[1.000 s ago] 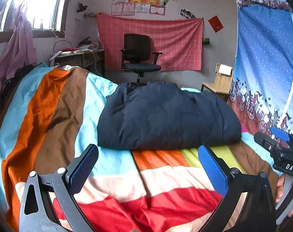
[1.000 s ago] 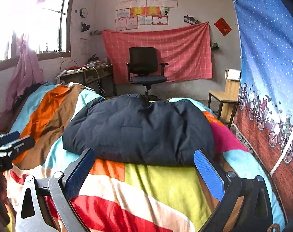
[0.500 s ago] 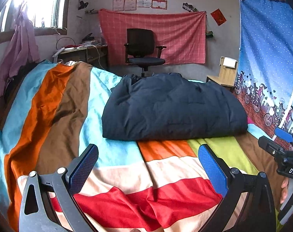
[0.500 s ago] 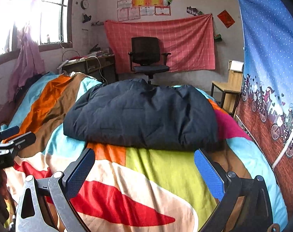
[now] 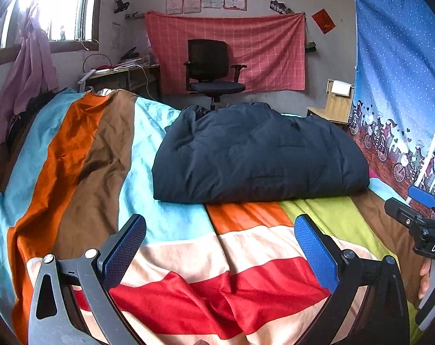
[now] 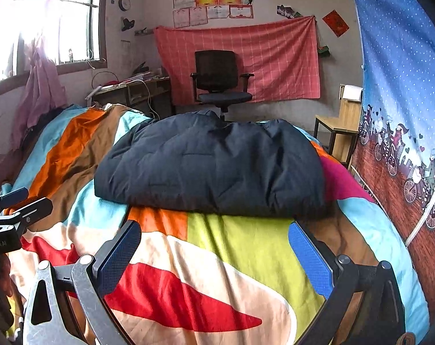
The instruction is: Fold large clothes
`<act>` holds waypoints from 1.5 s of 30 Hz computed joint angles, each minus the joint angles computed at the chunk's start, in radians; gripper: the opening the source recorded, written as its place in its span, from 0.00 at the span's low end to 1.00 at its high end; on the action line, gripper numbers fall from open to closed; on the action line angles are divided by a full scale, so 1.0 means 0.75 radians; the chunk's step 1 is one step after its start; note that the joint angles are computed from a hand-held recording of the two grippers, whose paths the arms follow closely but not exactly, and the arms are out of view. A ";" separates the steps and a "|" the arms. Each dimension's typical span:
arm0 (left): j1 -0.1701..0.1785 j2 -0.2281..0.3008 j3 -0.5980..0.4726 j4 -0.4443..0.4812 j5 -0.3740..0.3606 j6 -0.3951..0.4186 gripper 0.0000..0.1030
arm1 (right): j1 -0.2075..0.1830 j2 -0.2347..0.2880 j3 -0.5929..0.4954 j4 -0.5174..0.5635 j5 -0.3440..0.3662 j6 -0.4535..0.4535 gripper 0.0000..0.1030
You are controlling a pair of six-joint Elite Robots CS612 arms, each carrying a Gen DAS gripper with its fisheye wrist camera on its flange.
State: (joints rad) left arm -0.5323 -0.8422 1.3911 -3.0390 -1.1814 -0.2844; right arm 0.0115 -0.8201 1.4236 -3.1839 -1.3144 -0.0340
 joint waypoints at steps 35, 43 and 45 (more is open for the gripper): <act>0.001 0.001 0.008 0.033 -0.018 0.008 0.98 | 0.005 -0.003 0.008 0.043 0.002 -0.001 1.00; 0.001 0.001 0.009 0.034 -0.018 0.008 0.98 | 0.006 -0.003 0.008 0.043 0.002 0.000 1.00; 0.001 0.001 0.009 0.033 -0.019 0.006 0.98 | 0.006 -0.003 0.008 0.043 0.002 0.000 1.00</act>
